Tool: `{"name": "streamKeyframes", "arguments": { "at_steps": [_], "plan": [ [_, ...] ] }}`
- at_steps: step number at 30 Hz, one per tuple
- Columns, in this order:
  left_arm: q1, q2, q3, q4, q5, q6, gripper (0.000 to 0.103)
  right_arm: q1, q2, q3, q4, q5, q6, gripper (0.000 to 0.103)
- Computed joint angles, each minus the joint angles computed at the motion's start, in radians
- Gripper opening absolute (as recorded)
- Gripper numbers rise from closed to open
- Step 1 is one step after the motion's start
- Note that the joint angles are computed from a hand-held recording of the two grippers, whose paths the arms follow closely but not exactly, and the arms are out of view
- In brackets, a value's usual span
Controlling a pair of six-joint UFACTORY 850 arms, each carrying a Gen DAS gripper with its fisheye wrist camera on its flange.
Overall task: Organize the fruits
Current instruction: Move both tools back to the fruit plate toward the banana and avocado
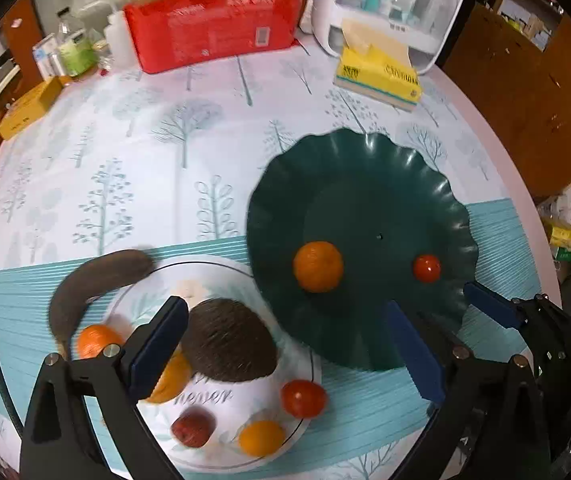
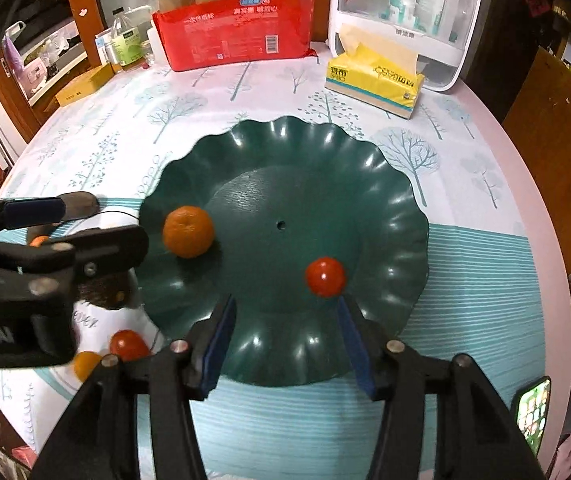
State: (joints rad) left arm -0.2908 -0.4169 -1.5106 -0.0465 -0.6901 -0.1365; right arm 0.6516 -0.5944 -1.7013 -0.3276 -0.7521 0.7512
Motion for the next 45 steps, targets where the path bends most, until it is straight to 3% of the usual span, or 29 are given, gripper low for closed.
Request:
{"name": "streamKeyframes", "arguments": {
  "at_steps": [13,18,25,35,45],
  "plan": [
    [0.101,0.221,0.127,0.050,0.049,0.002,0.102,0.052,0.046,-0.071,-0.025,-0.036,0.033,0.053],
    [0.175,0.269,0.144,0.013,0.015,0.087,0.102,0.085,0.016,-0.151,-0.019,-0.053,0.033,0.053],
    [0.246,0.308,0.155,0.069,0.048,0.162,0.102,0.127,-0.066,-0.297,-0.008,-0.105,0.034,0.057],
    [0.334,0.178,0.064,-0.070,0.000,0.452,0.102,0.135,-0.226,-0.500,0.052,-0.203,0.110,0.063],
    [0.343,-0.036,-0.034,-0.136,-0.078,0.602,0.099,0.120,-0.319,-0.548,0.125,-0.254,0.215,0.063]
  ]
}}
